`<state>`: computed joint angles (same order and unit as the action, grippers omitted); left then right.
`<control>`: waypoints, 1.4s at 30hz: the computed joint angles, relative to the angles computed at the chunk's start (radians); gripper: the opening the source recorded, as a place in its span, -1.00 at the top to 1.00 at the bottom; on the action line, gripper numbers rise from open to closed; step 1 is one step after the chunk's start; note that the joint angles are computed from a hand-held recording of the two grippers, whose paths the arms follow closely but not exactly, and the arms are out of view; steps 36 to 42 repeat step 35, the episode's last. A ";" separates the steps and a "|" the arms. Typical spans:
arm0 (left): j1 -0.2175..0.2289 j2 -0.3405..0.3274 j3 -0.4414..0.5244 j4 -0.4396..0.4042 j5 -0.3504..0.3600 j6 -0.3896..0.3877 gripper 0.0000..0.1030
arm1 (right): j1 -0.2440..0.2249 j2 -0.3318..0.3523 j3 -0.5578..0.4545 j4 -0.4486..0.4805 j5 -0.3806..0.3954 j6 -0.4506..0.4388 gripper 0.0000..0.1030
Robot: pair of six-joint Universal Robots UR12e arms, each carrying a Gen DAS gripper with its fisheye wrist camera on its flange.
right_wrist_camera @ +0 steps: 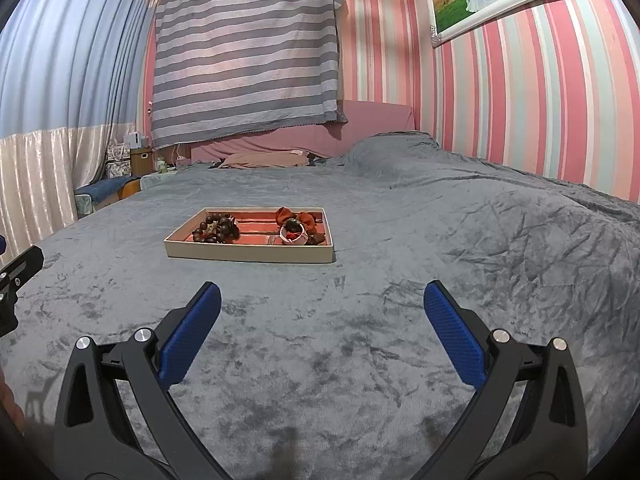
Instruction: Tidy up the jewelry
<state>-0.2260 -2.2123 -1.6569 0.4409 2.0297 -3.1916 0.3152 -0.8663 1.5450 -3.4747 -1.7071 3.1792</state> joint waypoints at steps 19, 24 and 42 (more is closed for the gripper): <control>0.000 0.004 -0.001 -0.008 0.001 -0.006 -0.92 | 0.001 0.000 -0.008 0.012 0.000 0.001 -0.92; -0.001 0.004 -0.001 -0.006 0.003 -0.004 -0.92 | 0.002 0.000 -0.007 0.009 0.000 0.001 -0.92; 0.002 0.011 -0.001 -0.023 -0.002 -0.007 -0.92 | 0.003 0.002 -0.008 0.007 -0.002 0.003 -0.92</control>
